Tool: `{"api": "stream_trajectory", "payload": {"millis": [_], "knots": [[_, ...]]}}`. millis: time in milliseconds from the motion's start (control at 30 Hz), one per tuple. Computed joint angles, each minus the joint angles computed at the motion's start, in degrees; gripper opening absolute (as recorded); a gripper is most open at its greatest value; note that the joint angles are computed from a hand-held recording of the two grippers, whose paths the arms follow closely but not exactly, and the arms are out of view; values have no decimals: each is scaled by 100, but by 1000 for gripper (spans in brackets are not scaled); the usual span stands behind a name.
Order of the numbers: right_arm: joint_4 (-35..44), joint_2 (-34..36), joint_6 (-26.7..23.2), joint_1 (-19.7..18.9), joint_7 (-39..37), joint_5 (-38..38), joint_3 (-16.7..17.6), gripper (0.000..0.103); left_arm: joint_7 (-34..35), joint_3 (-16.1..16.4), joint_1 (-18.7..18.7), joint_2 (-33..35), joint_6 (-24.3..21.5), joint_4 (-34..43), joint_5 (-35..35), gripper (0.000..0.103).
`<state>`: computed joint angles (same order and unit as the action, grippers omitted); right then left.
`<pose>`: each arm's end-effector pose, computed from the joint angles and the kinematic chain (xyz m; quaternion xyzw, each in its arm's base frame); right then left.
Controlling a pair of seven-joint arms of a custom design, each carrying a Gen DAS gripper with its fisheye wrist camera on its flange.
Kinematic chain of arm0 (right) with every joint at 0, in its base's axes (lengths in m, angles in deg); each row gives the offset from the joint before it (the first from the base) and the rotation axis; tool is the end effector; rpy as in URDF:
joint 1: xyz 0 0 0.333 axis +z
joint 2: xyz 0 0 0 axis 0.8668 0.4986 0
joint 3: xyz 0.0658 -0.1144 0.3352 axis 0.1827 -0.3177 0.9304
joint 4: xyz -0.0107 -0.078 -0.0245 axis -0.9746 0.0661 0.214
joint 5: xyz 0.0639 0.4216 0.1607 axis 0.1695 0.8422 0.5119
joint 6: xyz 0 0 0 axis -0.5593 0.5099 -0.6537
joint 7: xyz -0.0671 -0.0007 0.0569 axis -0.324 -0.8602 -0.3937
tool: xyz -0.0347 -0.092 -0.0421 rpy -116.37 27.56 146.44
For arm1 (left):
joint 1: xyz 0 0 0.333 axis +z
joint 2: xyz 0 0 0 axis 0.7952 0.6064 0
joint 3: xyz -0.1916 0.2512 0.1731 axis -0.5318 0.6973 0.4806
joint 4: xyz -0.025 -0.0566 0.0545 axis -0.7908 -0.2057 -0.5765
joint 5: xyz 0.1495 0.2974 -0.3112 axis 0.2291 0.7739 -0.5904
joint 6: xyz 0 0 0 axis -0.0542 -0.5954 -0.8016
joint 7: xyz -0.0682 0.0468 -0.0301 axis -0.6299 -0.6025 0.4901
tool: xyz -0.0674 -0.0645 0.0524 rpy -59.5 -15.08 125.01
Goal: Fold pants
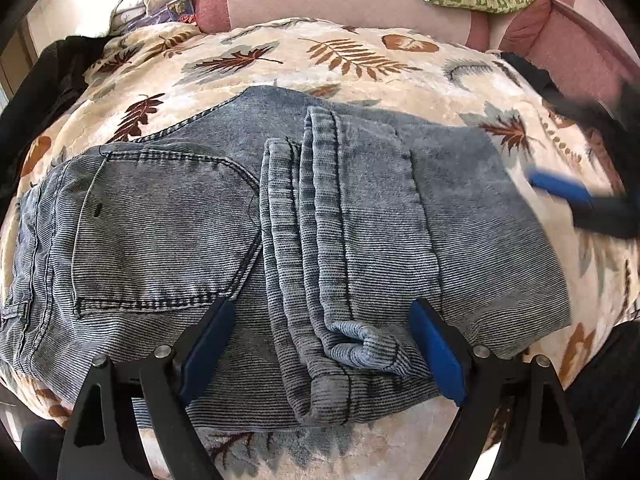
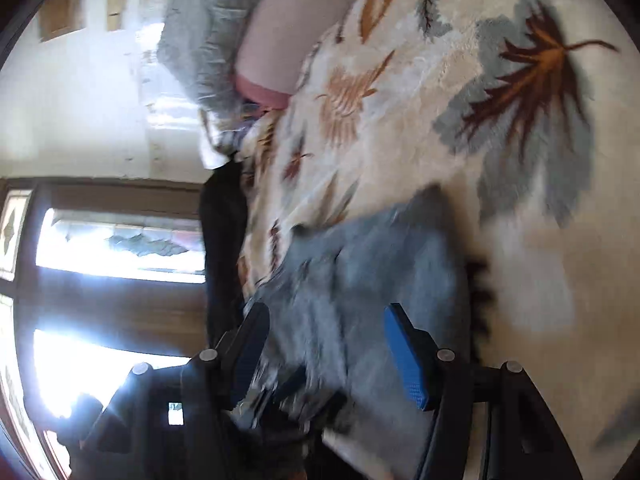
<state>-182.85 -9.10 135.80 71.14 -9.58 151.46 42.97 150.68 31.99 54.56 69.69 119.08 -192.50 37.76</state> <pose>0.6805 0.2029 0.4556 -0.4463 0.7122 0.2171 0.4964 0.6884 -0.0802 0.4791 -0.5709 0.7832 -0.2174 0.1159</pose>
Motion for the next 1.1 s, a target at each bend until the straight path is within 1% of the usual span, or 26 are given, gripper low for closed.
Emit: {"api": "stream_trajectory", "payload": {"millis": [33, 100, 133, 167, 200, 233, 267, 300, 367, 400, 433, 500, 567, 633, 667, 733, 767, 800, 833, 867, 933, 967, 1000, 1033, 1067, 1100], "knots": [[-219, -167, -30, -27, -174, 253, 26, 63, 145, -31, 60, -31, 1, 30, -257, 89], [-665, -445, -314, 4, -516, 662, 37, 65, 432, -76, 136, -122, 148, 59, -768, 89], [-779, -482, -361, 50, -513, 696, 8, 66, 563, -95, 157, -139, 242, 132, -1042, 89], [-881, -446, -289, 125, -264, 474, -14, 67, 676, -108, 167, -110, 262, 222, -1261, 89], [-924, -400, -292, 230, -75, 359, -114, 64, 687, -110, 158, -35, 263, 352, -1374, 89], [-982, -399, -281, 158, -241, 646, -48, 63, 426, -67, 96, 126, 151, 570, -1142, 89], [-1004, -450, -337, 150, -208, 684, -78, 63, 183, -31, 49, 284, -76, 772, -868, 89], [-1003, -513, -292, 170, -121, 501, -107, 64, -146, 22, -23, 476, -349, 992, -474, 89], [-906, -626, 65, 246, 14, -15, -153, 65, -740, 129, -191, 825, -779, 1335, 403, 89], [-853, -661, 128, 246, 67, -166, -181, 65, -887, 131, -208, 902, -889, 1415, 631, 84], [-741, -651, 228, 246, 235, -454, -218, 65, -902, 69, -143, 883, -772, 1376, 588, 83], [-486, -514, 477, 250, 724, -1244, -286, 65, -715, -128, 62, 773, -472, 1271, 128, 83], [-2, -114, 516, 200, 1363, -2054, -354, 65, -616, -211, 110, 730, -258, 1245, -50, 83], [506, 354, 340, 107, 1947, -2769, -399, 65, -622, -229, 56, 873, -378, 1425, 37, 83], [737, 581, 173, 58, 2219, -3089, -425, 63, -672, -226, 23, 949, -432, 1497, 103, 83], [1076, 882, -77, -34, 2480, -3445, -368, 53, -968, -128, -97, 1173, -579, 1688, 448, 83], [1242, 1043, -133, -8, 2724, -3753, -385, 43, -1156, -84, -145, 1279, -687, 1795, 606, 83], [1246, 1071, -107, -32, 2716, -3905, -344, 25, -1231, -95, -133, 1359, -727, 1874, 641, 83], [1285, 1087, -56, 83, 2952, -4385, -422, 20, -1225, -114, -123, 1342, -578, 1807, 696, 83], [1249, 1031, 36, 153, 3022, -4724, -441, 14, -1245, -124, -125, 1339, -583, 1804, 766, 83], [995, 817, 537, 362, 3273, -5392, -514, 13, -1257, -158, -106, 1372, -578, 1833, 817, 84], [913, 740, 753, 557, 3509, -5852, -657, 13, -1242, -179, -85, 1376, -546, 1821, 809, 84], [1031, 827, 649, 620, 3784, -6279, -711, 14, -1240, -184, -81, 1372, -522, 1806, 837, 84], [1191, 938, 348, 716, 4054, -6741, -828, 14, -1247, -177, -98, 1364, -476, 1776, 906, 84], [1280, 1065, 216, 660, 4176, -6893, -768, 20, -1271, -160, -126, 1365, -397, 1734, 993, 84], [1169, 1008, 300, 521, 4117, -6645, -639, 21, -1317, -143, -153, 1361, -352, 1715, 1078, 85]]}}
